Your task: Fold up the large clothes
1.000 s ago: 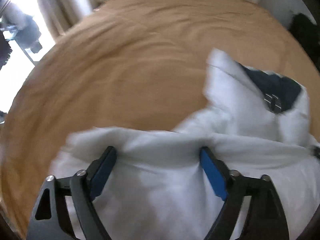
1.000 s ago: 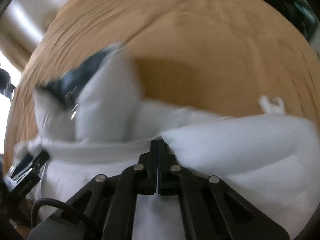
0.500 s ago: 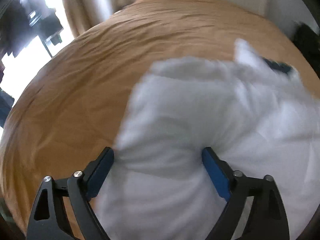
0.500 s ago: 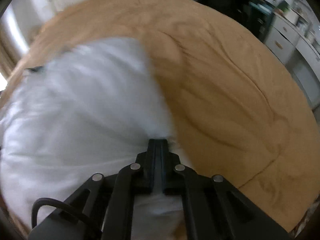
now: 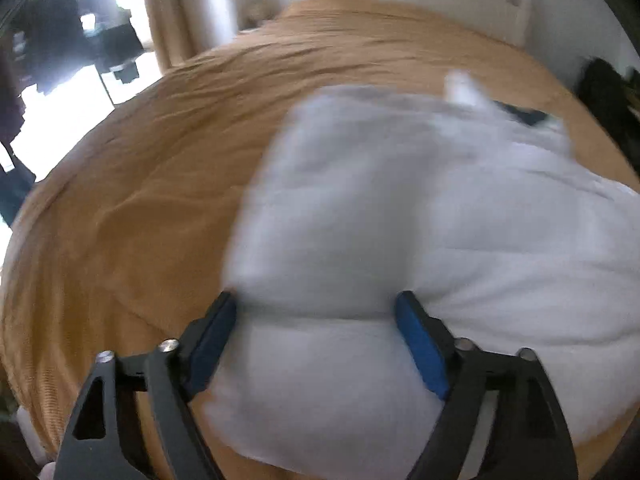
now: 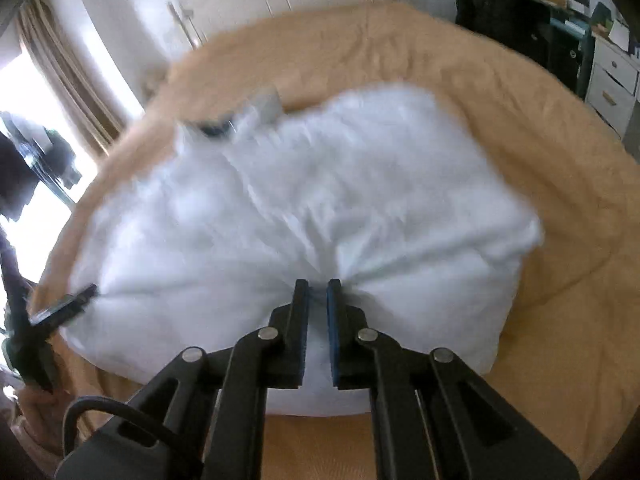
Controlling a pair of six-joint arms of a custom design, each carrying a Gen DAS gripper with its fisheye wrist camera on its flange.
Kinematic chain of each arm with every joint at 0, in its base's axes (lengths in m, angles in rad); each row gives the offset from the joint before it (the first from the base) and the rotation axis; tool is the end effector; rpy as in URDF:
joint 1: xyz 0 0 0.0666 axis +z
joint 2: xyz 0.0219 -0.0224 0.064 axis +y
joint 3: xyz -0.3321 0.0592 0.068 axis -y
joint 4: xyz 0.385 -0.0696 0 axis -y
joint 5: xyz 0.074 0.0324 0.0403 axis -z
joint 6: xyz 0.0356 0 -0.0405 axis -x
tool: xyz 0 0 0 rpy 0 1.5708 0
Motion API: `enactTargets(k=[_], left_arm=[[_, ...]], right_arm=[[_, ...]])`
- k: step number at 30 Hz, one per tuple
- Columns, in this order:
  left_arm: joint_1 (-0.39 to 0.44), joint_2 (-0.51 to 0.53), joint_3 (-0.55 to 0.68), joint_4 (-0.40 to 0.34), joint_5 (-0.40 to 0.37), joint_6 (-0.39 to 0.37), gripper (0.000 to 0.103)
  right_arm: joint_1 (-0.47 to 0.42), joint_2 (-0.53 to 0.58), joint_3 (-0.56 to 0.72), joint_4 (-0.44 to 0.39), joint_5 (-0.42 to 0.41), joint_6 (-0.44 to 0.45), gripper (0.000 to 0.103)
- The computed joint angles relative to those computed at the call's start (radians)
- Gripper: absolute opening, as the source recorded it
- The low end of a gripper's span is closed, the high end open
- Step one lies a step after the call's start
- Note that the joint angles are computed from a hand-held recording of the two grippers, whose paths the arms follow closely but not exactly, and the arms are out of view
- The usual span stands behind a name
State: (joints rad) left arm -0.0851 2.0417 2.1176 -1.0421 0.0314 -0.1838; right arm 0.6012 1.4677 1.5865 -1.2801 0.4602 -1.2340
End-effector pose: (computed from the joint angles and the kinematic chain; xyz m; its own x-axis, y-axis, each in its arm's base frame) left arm 0.6766 -0.0592 0.3346 -0.7872 0.2505 -0.5636 0.2508 0.9648 0.0785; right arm 0.4047 0.2579 0.4163 -0.5907 0.6203 -0.5161 0.5947 0.7669 0.2411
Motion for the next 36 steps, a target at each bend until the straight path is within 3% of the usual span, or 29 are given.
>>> enactTargets(k=[4, 6, 8, 11, 15, 17, 19, 21, 24, 27, 30, 32, 34, 36], left_arm=[[0.087, 0.115, 0.257, -0.190, 0.056, 0.164, 0.084], [0.108, 0.101, 0.265, -0.231, 0.113, 0.205, 0.082], [0.123, 0.046, 0.190, -0.244, 0.219, 0.214, 0.082], [0.116, -0.029, 0.068, -0.263, 0.293, 0.191, 0.082], [0.119, -0.122, -0.108, -0.238, 0.367, 0.230, 0.083], [0.130, -0.133, -0.159, -0.246, 0.416, 0.279, 0.083], [0.139, -0.111, -0.161, -0.261, 0.477, 0.316, 0.083], [0.135, -0.125, -0.188, -0.221, 0.495, 0.346, 0.085], [0.118, -0.121, -0.178, -0.174, 0.544, 0.381, 0.086], [0.100, -0.071, -0.121, -0.155, 0.579, 0.450, 0.086], [0.087, -0.009, -0.051, -0.131, 0.603, 0.552, 0.086], [0.079, 0.030, -0.002, -0.120, 0.588, 0.587, 0.086], [0.073, 0.066, 0.046, -0.114, 0.585, 0.625, 0.081], [0.072, 0.103, 0.099, -0.139, 0.587, 0.637, 0.068]], right_arm=[[-0.023, -0.050, -0.039, -0.179, 0.027, -0.138, 0.002], [-0.007, -0.083, -0.021, -0.223, 0.055, -0.217, 0.006], [0.034, -0.026, 0.089, -0.284, 0.128, -0.209, 0.011], [0.066, 0.080, 0.229, -0.190, 0.120, -0.077, 0.011], [0.092, 0.224, 0.369, -0.087, 0.078, 0.052, 0.011], [0.087, 0.326, 0.441, -0.162, 0.025, 0.051, 0.011], [0.085, 0.371, 0.435, -0.197, -0.016, 0.053, 0.010], [0.089, 0.391, 0.483, -0.246, -0.016, 0.053, 0.009], [0.089, 0.364, 0.507, -0.209, -0.005, 0.033, 0.013], [0.085, 0.308, 0.467, -0.091, 0.023, 0.043, 0.014], [0.069, 0.310, 0.456, 0.014, -0.001, 0.061, 0.014], [0.059, 0.349, 0.479, 0.024, -0.016, 0.064, 0.014], [0.052, 0.385, 0.479, 0.025, -0.054, 0.063, 0.009], [0.048, 0.408, 0.457, 0.023, -0.054, 0.072, 0.007]])
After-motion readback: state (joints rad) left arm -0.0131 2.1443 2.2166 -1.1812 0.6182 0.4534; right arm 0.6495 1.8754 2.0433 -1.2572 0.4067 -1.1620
